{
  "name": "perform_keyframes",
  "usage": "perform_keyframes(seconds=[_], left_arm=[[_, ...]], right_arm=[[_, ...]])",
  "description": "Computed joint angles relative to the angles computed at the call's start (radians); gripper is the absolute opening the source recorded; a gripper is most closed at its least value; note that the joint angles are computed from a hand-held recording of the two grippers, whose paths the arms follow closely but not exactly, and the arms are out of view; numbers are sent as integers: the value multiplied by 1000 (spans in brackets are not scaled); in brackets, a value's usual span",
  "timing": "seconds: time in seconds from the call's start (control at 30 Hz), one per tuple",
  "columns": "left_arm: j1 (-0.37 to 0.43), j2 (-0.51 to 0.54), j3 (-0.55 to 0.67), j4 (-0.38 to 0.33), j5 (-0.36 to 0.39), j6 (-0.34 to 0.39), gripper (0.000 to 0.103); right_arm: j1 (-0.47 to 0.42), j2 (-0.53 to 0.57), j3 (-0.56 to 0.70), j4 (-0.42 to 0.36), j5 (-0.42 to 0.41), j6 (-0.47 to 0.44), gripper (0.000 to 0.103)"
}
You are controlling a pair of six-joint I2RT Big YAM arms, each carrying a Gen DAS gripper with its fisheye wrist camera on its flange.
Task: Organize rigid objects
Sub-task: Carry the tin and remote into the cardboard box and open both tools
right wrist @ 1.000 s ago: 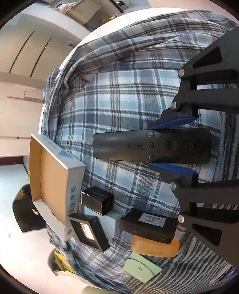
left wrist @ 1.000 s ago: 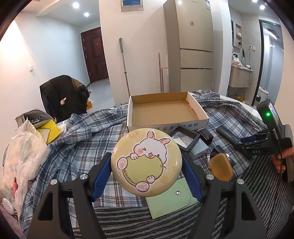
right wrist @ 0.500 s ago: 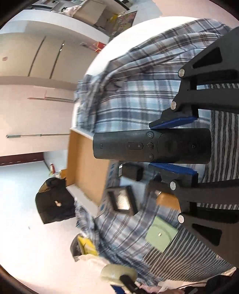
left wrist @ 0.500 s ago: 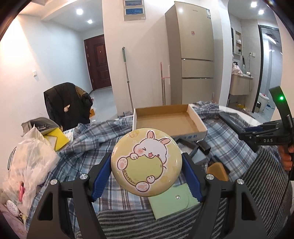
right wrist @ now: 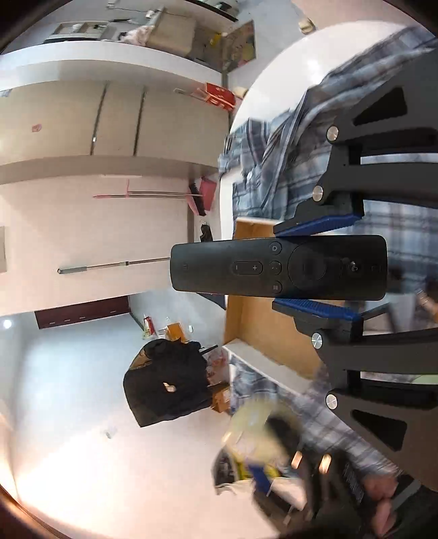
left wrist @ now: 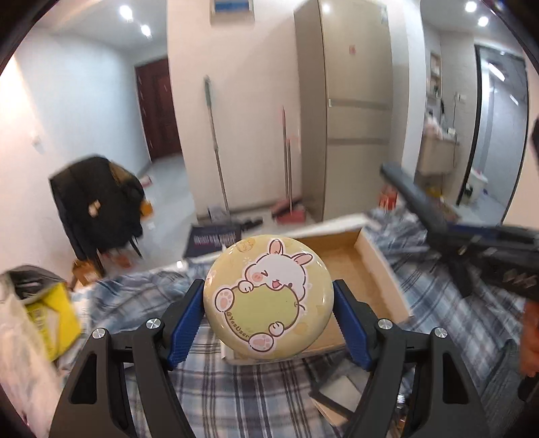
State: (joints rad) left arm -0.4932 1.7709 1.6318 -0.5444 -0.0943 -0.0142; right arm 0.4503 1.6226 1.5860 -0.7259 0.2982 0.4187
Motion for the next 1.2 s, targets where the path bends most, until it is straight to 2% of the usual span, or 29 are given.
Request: perform_keyframes(seconds=[0.1, 0.23, 0.37, 0.47, 0.67, 0.73, 0.77, 0.8, 0.83, 0.87, 0.9, 0.97, 1.03, 1.07, 1.13, 1.2], left_arm=[[18, 117, 120, -81, 31, 2, 76], [23, 193, 178, -123, 49, 6, 76], [20, 238, 214, -167, 62, 6, 76], [12, 270, 248, -204, 35, -2, 76], [11, 307, 275, -237, 47, -11, 76], [11, 294, 248, -192, 55, -18, 76], [12, 274, 214, -137, 56, -21, 76], [12, 244, 162, -54, 54, -19, 77], [13, 224, 133, -15, 51, -15, 90], [12, 201, 100, 35, 41, -8, 94], [11, 179, 72, 78, 34, -4, 94], [13, 114, -24, 234, 34, 1, 94], [17, 60, -96, 338, 29, -1, 95], [17, 41, -119, 373, 22, -7, 103], [25, 9, -161, 431, 43, -24, 103], [33, -7, -192, 460, 92, -28, 103]], right_arm=[[-16, 58, 44, 0, -4, 15, 35], [-40, 88, 35, 21, -56, 46, 35], [-48, 99, 15, 23, -70, 50, 35], [-57, 103, 9, 25, -86, 53, 35], [-64, 103, -1, 29, -93, 59, 35], [-66, 103, -1, 31, -95, 63, 35], [-65, 102, -2, 31, -95, 65, 35], [-66, 101, -4, 32, -95, 66, 35], [-66, 101, -2, 32, -96, 66, 35], [-67, 100, -2, 32, -97, 66, 35], [-67, 98, -3, 33, -98, 66, 35], [-66, 94, -5, 38, -100, 65, 35], [-65, 96, -3, 38, -103, 65, 35], [-65, 99, 1, 36, -105, 67, 35], [-66, 106, 8, 35, -116, 71, 35], [-65, 113, 7, 46, -123, 77, 35]])
